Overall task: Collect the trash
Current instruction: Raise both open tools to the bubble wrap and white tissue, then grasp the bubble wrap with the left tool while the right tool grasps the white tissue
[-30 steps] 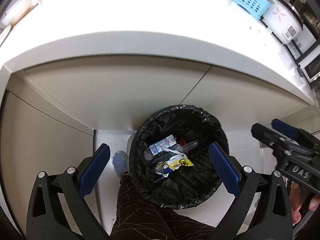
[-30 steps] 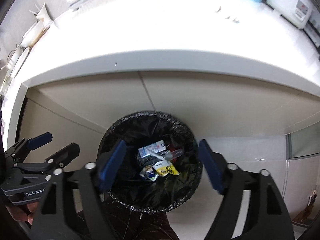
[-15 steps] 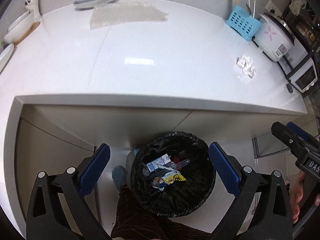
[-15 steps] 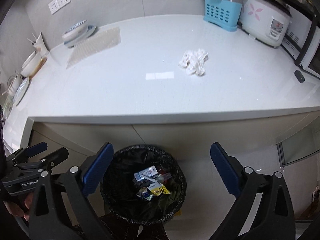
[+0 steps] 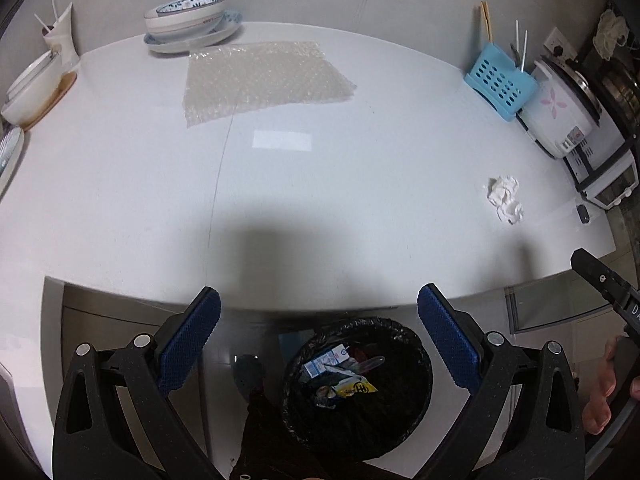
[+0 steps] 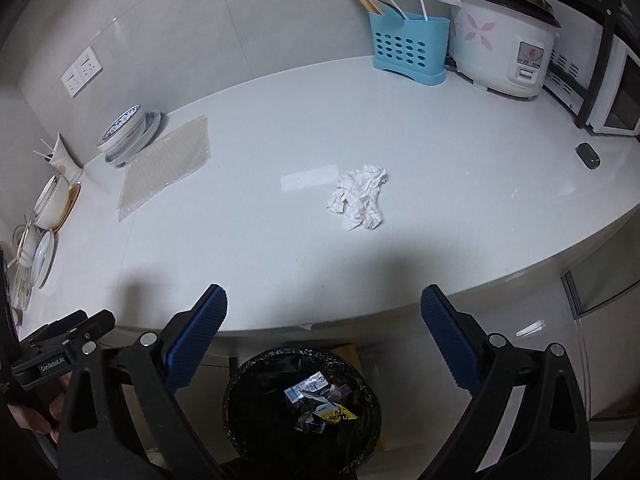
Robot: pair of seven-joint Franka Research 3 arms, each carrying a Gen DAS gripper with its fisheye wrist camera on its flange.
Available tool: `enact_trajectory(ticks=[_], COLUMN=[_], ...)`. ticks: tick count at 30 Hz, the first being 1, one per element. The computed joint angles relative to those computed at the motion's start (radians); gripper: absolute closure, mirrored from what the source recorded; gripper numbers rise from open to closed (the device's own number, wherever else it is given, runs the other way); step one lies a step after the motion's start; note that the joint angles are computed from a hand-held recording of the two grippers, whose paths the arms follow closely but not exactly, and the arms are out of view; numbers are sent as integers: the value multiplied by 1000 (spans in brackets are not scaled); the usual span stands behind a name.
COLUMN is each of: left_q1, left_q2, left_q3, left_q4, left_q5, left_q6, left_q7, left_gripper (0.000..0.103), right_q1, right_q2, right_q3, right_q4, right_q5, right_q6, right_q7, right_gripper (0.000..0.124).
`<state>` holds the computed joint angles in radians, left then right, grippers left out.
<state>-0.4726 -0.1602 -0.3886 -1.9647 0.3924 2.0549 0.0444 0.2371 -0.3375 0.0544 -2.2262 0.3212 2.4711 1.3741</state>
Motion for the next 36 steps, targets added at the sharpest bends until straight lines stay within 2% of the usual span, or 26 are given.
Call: enact_trajectory(ticks=[11,18,21,27,29,30,33,35,36], left_q1=[112,191,221,265,275,279,288,287,286], left_q2=[-25,15,49,149,177,191,221,240,251], left_q3=[96,145,162,185,190,193,198,197,196], left_q4=[-21,-20,0,80,101,113,138,161,176], left_q5=[-42,-86,-99,-120,-131,-134,-142,-129,-127], left_q6=[44,82,93,80,75,66,42,17,-1], left_q7=[183,304,351,437,451,454,453,456,462], left_gripper=[6,6,6,6,6,6,6,7,8], right_q1=[-33,0,22,50,57,62,67,69,68], right_q2=[231,398,475,569,586,589,599,607,609], right_q3=[3,6,-2,-16,-19,-20,-17,-16,-15], right_q4=[216,387,469,579,605,610,632,648,652], right_q5=[-109,-223,-266,-286,-288,-297,-290,-281,-270], right_q6=[-62,-125,-176,-255,-285,-289,-312,-333,-337], right_q7=[143,260,316,363,371,373,363,356,349], right_gripper=[31,38,43,60,73,75,92,109,110])
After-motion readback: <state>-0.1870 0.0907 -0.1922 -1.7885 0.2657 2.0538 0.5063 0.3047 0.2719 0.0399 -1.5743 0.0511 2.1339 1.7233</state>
